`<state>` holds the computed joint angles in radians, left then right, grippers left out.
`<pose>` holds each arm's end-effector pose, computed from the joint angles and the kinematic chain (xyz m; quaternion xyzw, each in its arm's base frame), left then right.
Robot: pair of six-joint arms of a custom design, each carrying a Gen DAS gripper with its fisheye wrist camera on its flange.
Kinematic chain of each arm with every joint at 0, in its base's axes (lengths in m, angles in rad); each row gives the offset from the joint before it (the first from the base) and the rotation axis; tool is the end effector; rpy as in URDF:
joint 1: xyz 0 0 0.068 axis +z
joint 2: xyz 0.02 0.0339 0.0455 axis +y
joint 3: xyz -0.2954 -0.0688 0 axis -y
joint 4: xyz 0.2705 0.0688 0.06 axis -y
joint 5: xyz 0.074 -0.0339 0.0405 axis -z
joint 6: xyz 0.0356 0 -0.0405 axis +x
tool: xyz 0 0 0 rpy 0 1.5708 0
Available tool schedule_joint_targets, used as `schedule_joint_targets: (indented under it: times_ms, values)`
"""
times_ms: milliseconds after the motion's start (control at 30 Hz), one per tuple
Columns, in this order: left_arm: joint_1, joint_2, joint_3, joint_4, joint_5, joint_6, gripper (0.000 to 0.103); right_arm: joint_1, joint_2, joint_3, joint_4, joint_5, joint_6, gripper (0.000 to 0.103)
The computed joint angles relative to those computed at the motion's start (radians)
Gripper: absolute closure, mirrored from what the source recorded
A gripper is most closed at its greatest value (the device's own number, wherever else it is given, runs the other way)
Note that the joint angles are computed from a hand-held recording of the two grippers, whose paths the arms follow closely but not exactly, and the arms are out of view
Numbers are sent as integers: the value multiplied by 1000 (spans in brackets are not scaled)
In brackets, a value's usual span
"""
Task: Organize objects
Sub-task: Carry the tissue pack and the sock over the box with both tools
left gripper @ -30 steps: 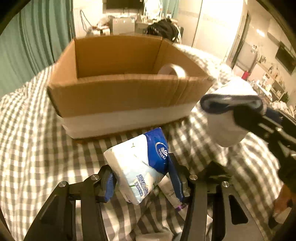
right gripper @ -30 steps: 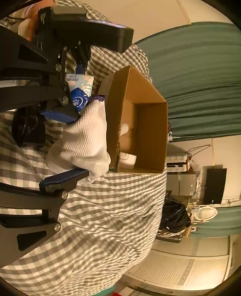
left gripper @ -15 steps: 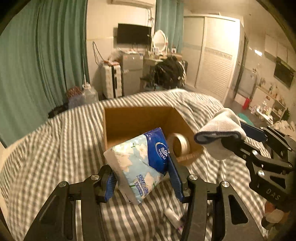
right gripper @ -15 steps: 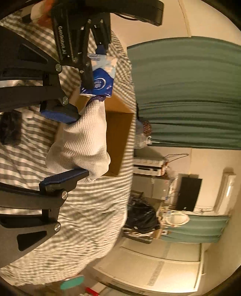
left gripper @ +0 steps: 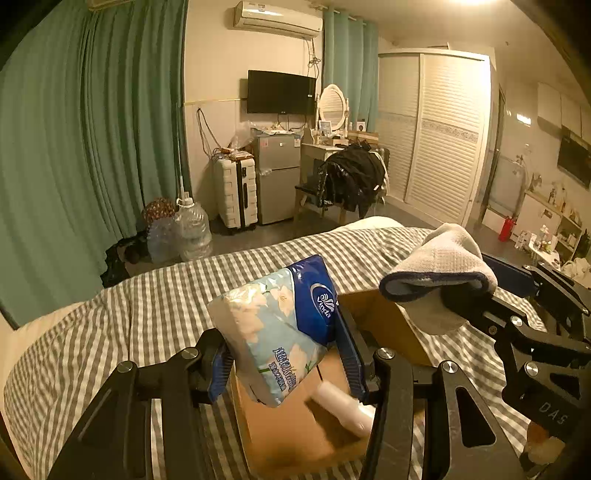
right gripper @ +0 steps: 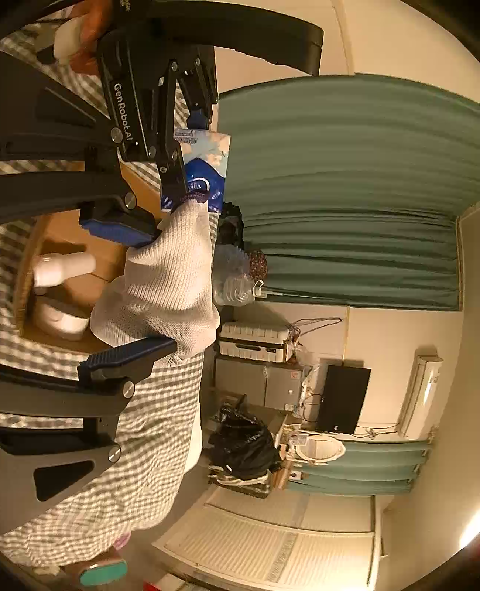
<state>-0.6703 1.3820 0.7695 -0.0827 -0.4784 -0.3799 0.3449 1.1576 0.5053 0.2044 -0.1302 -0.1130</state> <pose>0.2464 -0.1744 0.2296 0.0279 0.8852 -0.0208 0.4640 0.2349 0.0893 0.2202 -0.2254 0.8148 0.1162 0.5213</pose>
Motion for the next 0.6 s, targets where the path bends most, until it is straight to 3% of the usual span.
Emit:
schedule_joint_targets:
  times_ms: [100,167,333,600]
  values:
    - [59,108,22,68,32,36,51,-24,152,73,57,-38,27,56]
    - [64,186,29,102,-9,63,51,-39,244,115,83,-63,51,56]
    - [89,289,-3,204,87,78,51,-54,451,191,123,-80,80,56]
    - [98,356,8,224,150,75,51,-83,595,201,143,-91,116,56]
